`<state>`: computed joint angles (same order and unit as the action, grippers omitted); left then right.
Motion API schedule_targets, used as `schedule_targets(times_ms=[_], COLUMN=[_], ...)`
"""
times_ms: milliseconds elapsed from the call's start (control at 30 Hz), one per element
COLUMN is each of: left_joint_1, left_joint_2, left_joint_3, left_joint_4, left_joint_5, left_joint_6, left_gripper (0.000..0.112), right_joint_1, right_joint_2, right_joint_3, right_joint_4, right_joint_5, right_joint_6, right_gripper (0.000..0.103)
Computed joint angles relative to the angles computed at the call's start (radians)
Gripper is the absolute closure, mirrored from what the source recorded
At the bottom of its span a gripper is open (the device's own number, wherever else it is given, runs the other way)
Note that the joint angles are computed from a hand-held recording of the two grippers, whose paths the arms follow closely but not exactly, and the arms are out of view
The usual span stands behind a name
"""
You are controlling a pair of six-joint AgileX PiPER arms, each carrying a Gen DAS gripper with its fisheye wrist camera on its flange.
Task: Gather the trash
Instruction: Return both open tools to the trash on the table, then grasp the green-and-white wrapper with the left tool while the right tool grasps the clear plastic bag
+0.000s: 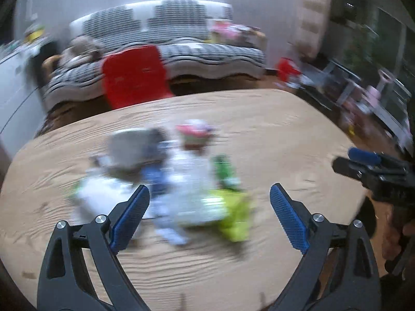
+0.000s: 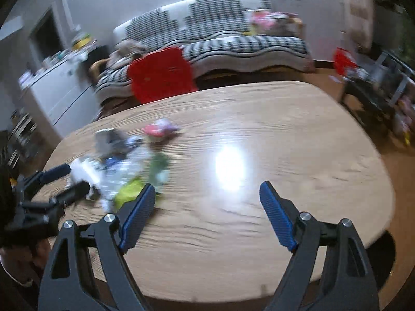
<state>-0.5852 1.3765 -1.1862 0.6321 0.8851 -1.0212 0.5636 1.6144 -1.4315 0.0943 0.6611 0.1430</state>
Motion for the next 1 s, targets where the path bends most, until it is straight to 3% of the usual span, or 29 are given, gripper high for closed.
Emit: schedule_targets(times_ms=[167,367,500,633,767,933,1000], left_joint_1=[0.203,0.370,0.449,0.425,0.465,0.508,0.511], left_joint_2=[-0.137,-0.188,-0.149,-0.100,-0.069,-0.037,-0.033], left_joint_3=[0.150,0.238,0.228,0.226,0.241,0.240,0.241], left_joint_4=[-0.066,-0.149,-0.260,-0.189,-0.204,-0.237,-0.246], left_joint_5=[-0.047,-0.121,-0.164,-0.178,-0.225,-0.275,-0.287], left_joint_6=[0.095,0.231,0.334,0.297,0.318,0.328,0.338], left_gripper=[0.021,0.021,0.021,0.021,0.021,0.024,0.038], right_joint_1=[0.156,0.226,0.255,0.259,0.261,0.279,0.283], right_joint_2=[0.171,0.246,0.282,0.369,0.455,0.552,0.583], right_joint_3=[-0.187,-0.243,-0.261,-0.368,-0.474,-0.605,-0.652], right_joint_4=[-0.079,-0.084,-0.110,-0.084,-0.078,-0.094,-0.087], right_joint_5=[0.053,0.070,0.062,0.086,0.114,0.174,0.199], right_joint_6=[0.084,-0.014,-0.019,-0.010,-0.003,0.016,0.013], right_gripper=[0.023,0.023,0.023,0.023,0.024,0.036,0.057])
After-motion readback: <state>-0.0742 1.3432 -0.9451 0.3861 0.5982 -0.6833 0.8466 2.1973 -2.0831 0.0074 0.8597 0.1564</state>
